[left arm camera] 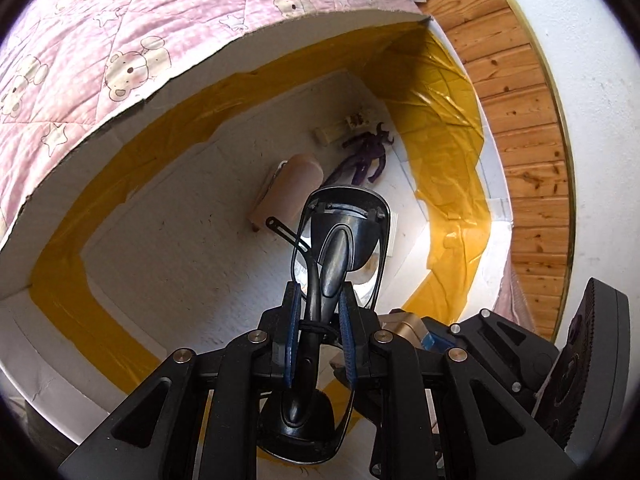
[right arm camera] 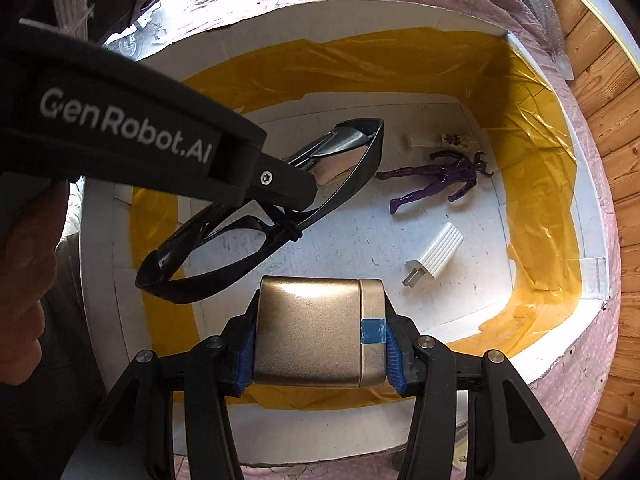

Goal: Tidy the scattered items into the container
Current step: 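Open the left tool to drop the glasses while the right tool releases the speaker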

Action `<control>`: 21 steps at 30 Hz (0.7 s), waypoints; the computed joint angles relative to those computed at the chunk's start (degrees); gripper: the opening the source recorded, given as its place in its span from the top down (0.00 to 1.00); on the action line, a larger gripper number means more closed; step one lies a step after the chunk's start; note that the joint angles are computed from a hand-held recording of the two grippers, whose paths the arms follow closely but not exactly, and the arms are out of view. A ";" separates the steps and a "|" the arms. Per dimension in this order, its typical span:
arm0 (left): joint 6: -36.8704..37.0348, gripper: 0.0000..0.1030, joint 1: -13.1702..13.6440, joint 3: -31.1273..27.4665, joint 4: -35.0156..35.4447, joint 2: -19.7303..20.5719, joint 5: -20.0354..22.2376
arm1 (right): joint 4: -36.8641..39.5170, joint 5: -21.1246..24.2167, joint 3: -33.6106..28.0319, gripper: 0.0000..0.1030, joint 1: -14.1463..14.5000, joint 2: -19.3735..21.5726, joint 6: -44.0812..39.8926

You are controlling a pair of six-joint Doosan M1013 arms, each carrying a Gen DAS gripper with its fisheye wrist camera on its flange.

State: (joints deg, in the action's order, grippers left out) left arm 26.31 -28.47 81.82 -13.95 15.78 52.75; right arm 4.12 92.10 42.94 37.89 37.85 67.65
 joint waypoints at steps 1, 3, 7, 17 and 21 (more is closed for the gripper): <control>0.91 0.81 0.14 -0.25 -0.81 0.22 0.71 | 0.30 0.07 0.14 0.50 -0.10 0.00 0.12; 1.99 0.81 0.18 -0.36 -1.44 0.30 1.05 | 1.54 0.51 0.46 0.50 -0.36 -0.03 0.44; 3.53 0.74 0.56 0.07 -3.46 0.09 0.96 | 2.36 -0.62 2.11 0.49 -0.47 -0.81 1.46; 0.65 0.66 0.39 2.75 -1.46 -3.44 -2.79 | 4.12 -5.38 5.76 0.46 -0.64 -4.10 4.21; -0.96 0.66 -0.10 4.24 1.88 -5.62 -4.41 | 5.01 -10.68 9.31 0.46 -0.78 -6.91 7.75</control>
State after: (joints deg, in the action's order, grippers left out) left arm 25.34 -28.57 86.05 -12.07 10.16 48.34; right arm 9.14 81.42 52.25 37.11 30.94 75.41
